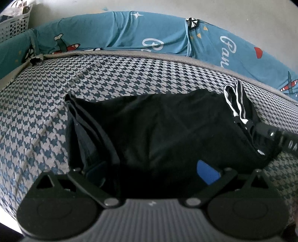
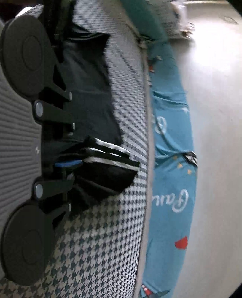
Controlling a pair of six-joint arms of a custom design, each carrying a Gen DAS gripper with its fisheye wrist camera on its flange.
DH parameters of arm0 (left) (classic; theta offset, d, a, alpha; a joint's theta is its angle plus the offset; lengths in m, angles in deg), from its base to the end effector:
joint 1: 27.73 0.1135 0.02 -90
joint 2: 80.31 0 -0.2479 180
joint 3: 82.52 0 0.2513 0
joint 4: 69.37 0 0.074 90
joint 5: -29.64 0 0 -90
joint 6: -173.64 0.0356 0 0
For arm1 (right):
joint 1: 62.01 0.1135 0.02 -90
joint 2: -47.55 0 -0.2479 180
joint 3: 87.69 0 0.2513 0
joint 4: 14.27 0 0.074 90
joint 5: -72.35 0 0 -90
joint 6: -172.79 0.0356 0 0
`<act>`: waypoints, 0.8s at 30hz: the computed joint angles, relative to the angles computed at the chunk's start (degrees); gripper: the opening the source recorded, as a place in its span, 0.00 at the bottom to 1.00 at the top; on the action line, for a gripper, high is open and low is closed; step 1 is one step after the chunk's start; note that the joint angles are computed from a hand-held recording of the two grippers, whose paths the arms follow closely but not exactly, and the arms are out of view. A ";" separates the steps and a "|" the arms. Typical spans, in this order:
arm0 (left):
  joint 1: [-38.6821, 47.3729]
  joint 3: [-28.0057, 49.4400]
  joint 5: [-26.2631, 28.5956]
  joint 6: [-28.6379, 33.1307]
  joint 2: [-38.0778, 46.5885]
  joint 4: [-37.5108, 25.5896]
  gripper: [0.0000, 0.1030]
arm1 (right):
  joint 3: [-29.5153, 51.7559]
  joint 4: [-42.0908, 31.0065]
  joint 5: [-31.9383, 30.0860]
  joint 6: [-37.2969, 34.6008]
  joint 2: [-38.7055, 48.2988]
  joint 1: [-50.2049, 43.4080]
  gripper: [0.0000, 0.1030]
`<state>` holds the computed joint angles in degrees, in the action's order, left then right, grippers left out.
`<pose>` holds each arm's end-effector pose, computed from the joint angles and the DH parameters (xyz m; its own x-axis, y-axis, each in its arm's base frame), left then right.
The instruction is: Fold clothes
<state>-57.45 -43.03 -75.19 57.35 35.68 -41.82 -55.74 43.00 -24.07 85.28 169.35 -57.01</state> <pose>0.2290 -0.1202 0.0102 -0.7348 -0.0735 -0.6743 0.0087 0.9930 -0.1178 0.2422 0.0252 0.0140 -0.5438 -0.0042 -0.8392 -0.1570 0.9828 0.0968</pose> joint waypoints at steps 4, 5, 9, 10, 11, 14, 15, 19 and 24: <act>0.15 -0.45 0.24 -0.13 -0.19 0.69 1.00 | 1.87 -1.88 -0.45 2.81 -1.13 -1.54 0.20; 0.10 -0.50 0.17 -0.13 -0.18 0.80 1.00 | 2.65 -2.25 0.15 3.24 -0.88 -1.52 0.20; 0.49 -0.50 0.29 -0.12 -0.22 0.90 1.00 | 6.27 -4.33 1.48 4.92 0.62 -1.09 0.20; 0.60 -0.53 0.21 -0.08 -0.24 0.96 1.00 | 7.29 -4.76 1.91 5.25 1.12 -0.90 0.20; 0.66 -0.52 0.02 0.02 -0.26 0.96 1.00 | 8.22 -5.19 2.25 5.62 1.56 -0.73 0.20; 0.53 -0.29 -1.32 0.24 -0.33 0.38 1.00 | 10.95 -6.58 3.19 7.00 2.82 -0.25 0.20; 0.57 -0.20 -1.70 0.32 -0.30 0.19 1.00 | 11.91 -7.09 3.73 7.66 3.32 -0.11 0.20; 1.29 0.27 -2.05 0.29 -0.19 -0.84 1.00 | 15.43 -9.54 5.41 11.39 5.07 -0.01 0.20; 2.64 0.10 -1.61 -0.13 -0.35 -0.85 1.00 | 19.54 -10.61 4.77 13.30 8.46 0.55 0.20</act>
<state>-54.81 -42.94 -76.81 57.22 35.34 -42.66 -36.21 32.39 -19.30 98.58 177.81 -56.46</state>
